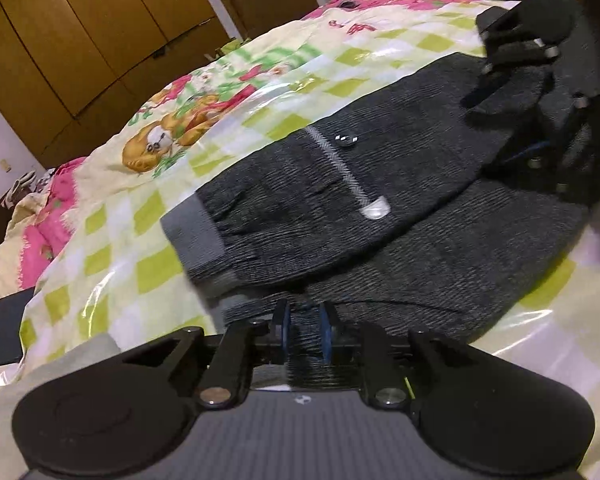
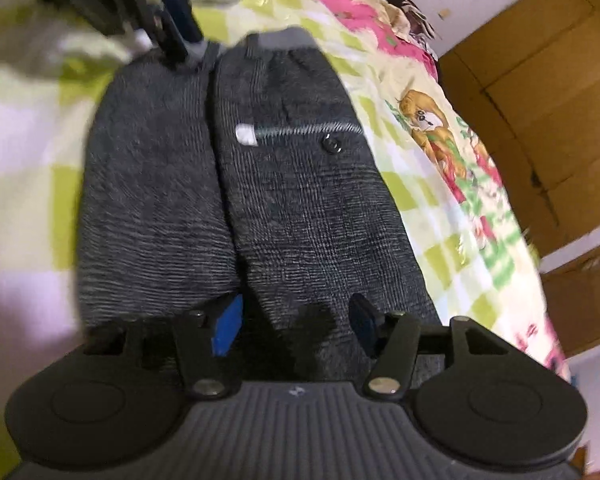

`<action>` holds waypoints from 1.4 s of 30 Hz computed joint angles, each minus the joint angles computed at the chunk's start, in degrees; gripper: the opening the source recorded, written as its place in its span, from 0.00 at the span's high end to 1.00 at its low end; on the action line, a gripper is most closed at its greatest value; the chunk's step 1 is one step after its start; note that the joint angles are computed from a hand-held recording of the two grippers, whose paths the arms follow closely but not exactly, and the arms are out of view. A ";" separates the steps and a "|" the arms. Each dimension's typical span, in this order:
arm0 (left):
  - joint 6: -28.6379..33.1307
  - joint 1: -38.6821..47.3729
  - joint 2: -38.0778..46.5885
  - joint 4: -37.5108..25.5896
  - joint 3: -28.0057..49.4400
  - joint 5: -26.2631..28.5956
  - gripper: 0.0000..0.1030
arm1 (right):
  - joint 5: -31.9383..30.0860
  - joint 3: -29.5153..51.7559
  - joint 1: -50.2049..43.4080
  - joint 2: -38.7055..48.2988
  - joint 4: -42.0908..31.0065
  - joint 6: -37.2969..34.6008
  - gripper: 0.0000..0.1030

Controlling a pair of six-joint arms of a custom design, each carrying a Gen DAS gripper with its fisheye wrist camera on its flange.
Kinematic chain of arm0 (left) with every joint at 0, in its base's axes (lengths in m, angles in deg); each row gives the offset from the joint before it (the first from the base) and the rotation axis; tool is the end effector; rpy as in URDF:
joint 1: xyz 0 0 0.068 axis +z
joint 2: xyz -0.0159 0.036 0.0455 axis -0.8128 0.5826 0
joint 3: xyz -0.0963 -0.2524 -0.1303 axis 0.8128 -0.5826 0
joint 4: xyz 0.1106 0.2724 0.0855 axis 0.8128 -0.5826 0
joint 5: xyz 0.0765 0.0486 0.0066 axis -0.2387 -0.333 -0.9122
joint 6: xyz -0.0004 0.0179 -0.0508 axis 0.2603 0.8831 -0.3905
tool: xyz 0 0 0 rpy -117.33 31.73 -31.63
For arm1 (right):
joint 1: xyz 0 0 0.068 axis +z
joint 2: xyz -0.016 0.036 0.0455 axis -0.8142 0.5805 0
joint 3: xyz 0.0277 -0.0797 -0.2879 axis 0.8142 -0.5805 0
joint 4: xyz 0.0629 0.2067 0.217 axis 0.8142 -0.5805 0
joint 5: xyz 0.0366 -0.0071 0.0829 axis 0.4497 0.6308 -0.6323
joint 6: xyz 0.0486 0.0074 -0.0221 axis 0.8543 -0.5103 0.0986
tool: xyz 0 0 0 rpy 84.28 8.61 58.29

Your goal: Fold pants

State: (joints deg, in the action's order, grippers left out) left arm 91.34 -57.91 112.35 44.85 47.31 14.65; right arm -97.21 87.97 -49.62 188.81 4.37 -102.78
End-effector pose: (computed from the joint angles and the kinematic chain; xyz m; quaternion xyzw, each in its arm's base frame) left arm 0.2748 -0.0151 0.1050 0.2441 0.8886 0.1069 0.3733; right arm 0.3606 0.0398 0.0709 -0.6084 0.6900 -0.1092 0.3765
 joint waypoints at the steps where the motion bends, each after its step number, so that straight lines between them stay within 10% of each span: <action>1: 0.10 -0.51 -0.52 0.68 -0.65 -0.31 0.67 | 0.14 2.01 -0.06 -0.08 -3.97 2.64 0.67; 2: 0.23 -1.01 -1.31 1.34 -1.40 -0.47 0.66 | 0.02 4.53 -0.37 -0.58 -9.15 6.77 0.91; 3: 0.13 -1.44 -2.06 2.07 -2.07 -0.48 0.62 | -1.29 6.41 -1.11 -1.28 -12.87 10.26 0.93; 9: 2.45 -6.59 4.34 17.60 -4.34 -8.03 0.40 | -11.38 14.10 -5.24 -7.84 -30.61 23.52 0.93; 16: 11.46 -8.05 19.67 39.45 -1.89 -19.83 0.38 | -14.27 17.38 -6.69 -10.56 -40.79 23.00 0.93; 19: 9.18 -6.64 18.58 32.03 0.99 -19.68 0.66 | -14.02 17.52 -6.86 -10.20 -42.38 22.70 0.93; 26: 12.39 -7.14 6.55 28.88 -7.39 -19.44 0.66 | -14.54 12.41 -7.76 -13.69 -45.94 18.76 0.93; 33: 18.27 -11.98 16.80 35.86 -9.23 -26.12 0.63 | -9.99 5.35 -5.68 -9.15 -36.91 20.84 0.85; 42: 20.28 -8.46 8.65 29.05 -6.55 -23.44 0.49 | -12.40 4.24 -6.74 -11.63 -35.60 22.07 0.88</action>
State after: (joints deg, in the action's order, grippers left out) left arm 111.61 -66.38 121.01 73.90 40.76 -8.79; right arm -109.61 92.21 -56.37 177.19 -31.22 -80.71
